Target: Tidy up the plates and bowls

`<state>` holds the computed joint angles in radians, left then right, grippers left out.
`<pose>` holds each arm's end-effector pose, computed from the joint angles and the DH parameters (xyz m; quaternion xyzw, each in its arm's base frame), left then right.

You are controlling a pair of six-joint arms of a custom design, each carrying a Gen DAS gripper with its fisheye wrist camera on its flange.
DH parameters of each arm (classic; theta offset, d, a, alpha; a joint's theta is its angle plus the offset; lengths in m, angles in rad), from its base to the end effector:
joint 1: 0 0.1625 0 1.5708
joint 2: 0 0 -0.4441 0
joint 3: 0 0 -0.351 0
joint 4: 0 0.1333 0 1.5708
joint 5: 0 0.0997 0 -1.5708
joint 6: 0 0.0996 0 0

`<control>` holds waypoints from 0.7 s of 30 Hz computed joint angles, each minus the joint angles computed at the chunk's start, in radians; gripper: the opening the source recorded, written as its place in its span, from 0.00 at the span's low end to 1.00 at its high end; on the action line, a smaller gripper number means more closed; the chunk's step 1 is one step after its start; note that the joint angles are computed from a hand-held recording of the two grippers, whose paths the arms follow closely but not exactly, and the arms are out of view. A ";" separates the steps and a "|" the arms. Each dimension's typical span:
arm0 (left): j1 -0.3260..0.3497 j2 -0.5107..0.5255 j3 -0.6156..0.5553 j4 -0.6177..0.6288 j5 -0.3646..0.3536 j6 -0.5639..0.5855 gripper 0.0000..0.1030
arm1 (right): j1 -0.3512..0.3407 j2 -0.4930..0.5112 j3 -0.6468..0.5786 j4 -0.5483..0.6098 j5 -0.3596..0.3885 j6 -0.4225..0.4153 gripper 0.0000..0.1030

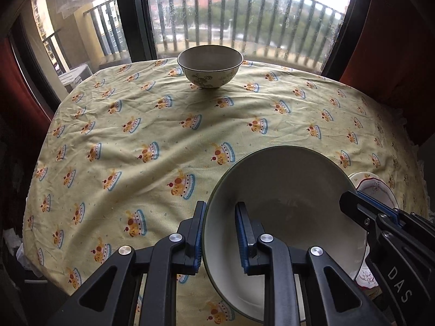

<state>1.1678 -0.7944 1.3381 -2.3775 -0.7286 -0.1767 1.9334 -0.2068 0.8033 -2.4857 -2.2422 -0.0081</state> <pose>-0.0934 -0.7484 0.2596 0.0489 0.9050 -0.2305 0.3541 0.3661 -0.7639 0.0137 0.1205 -0.9259 0.2047 0.2938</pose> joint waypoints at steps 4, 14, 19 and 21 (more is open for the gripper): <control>0.005 -0.002 0.015 0.034 0.009 -0.041 0.19 | -0.005 -0.007 0.022 0.001 0.006 -0.004 0.12; 0.017 0.003 0.024 0.082 0.015 -0.093 0.19 | -0.019 0.001 0.033 0.037 0.009 -0.001 0.12; 0.018 0.014 0.026 0.068 0.029 -0.078 0.19 | -0.023 0.006 0.033 0.027 0.005 -0.004 0.12; 0.015 0.019 0.033 0.039 0.044 -0.045 0.19 | -0.024 0.007 0.038 0.009 0.004 -0.009 0.12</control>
<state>1.1824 -0.7750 1.3711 -2.3385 -0.6843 -0.2220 1.9089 -0.1997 0.8411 -2.4764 -2.2385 -0.0170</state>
